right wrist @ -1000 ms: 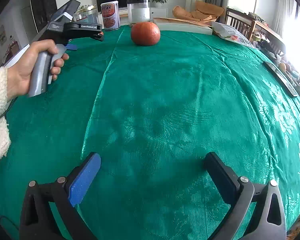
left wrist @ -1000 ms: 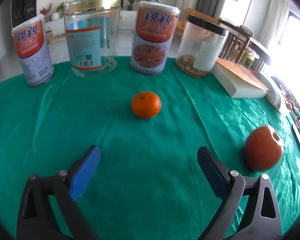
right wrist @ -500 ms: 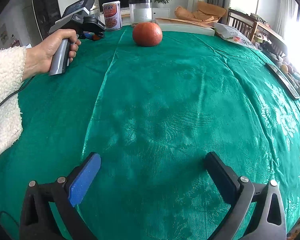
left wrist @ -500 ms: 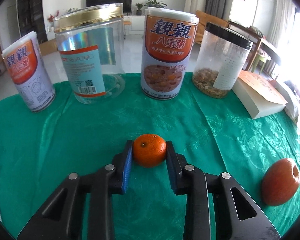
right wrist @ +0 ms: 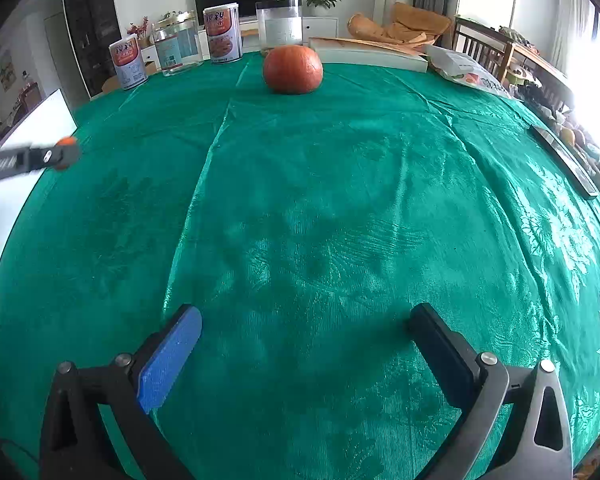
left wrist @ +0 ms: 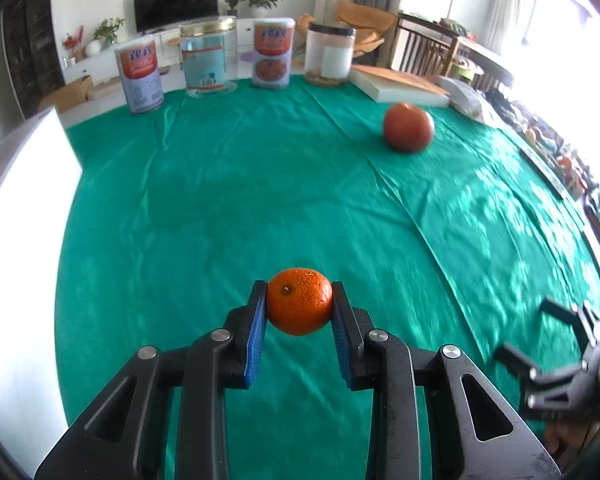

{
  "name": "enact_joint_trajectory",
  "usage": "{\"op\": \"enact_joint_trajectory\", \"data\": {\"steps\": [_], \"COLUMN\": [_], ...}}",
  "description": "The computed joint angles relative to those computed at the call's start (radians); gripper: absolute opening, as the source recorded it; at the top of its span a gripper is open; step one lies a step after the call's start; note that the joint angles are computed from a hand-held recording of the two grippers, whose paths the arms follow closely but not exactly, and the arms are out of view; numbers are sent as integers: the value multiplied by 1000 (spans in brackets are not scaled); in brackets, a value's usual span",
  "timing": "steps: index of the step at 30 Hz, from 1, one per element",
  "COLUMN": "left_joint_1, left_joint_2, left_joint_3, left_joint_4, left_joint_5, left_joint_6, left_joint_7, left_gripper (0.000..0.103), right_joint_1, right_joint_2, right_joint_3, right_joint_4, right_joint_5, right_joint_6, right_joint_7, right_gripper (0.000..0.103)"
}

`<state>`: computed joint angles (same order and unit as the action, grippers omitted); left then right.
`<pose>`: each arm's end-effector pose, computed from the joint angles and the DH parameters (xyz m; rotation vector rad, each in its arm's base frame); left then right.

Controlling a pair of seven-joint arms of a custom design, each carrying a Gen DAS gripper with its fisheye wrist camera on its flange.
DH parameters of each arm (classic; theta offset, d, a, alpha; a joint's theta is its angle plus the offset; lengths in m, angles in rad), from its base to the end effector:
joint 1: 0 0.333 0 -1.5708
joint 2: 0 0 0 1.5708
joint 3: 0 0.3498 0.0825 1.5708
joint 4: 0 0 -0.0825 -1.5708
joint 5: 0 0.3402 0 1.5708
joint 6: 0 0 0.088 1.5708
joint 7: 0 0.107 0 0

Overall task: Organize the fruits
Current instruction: 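Lower the mandarin and open the left gripper, leaving it on the table, then move the right gripper to the red apple and close on it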

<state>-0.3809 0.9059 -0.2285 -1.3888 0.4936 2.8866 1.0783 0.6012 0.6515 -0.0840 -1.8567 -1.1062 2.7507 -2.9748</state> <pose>0.6444 -0.4130 0.2910 -1.5130 2.3155 -0.8200 0.5337 0.3525 0.2391 -1.7090 2.0872 -0.6510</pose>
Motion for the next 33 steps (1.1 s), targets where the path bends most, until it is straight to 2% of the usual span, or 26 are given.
{"op": "enact_joint_trajectory", "data": {"steps": [3,5,7,9,11,12,19,20,22,24,27,30,33], "left_joint_1": [-13,-34,-81,-123,-160,-182,-141,-136,-132,-127,-121,-119,-117], "left_joint_2": [-56,-54,-55,-45,-45,-46,-32,-32,-32,-31,-30,-30,-30], "left_joint_3": [29,56,129,190,246,277,216,210,204,197,190,187,185], "left_joint_4": [-144,-160,-171,-153,-164,-167,-135,-135,-133,-131,-128,-127,-127], "left_joint_5": [28,48,89,117,148,182,234,240,249,255,260,264,266], "left_joint_6": [70,86,139,136,139,145,88,85,82,79,76,75,74], "left_joint_7": [-62,-97,-165,-236,-315,-354,-372,-373,-379,-382,-382,-385,-386], "left_gripper": [31,32,39,75,86,87,102,102,102,102,102,102,102], "right_joint_1": [3,6,6,5,6,6,2,-15,-94,-127,-139,-229,-284], "right_joint_2": [0,0,-1,-1,-1,-1,-9,-11,-10,-10,18,120,244], "right_joint_3": [-1,-3,-3,-2,-2,-2,-6,9,70,50,2,72,126], "right_joint_4": [1,0,-1,-1,-1,-2,-16,-17,-12,-4,95,273,472], "right_joint_5": [3,0,-2,-4,-5,-6,-28,-11,89,114,145,285,404], "right_joint_6": [-7,-9,-10,-10,-11,-11,7,14,47,145,154,123,95], "right_joint_7": [7,15,18,21,24,26,62,25,-129,-157,-220,-415,-546], "right_gripper": [103,103,103,103,103,103,103,103,103,102,102,102,97]}}
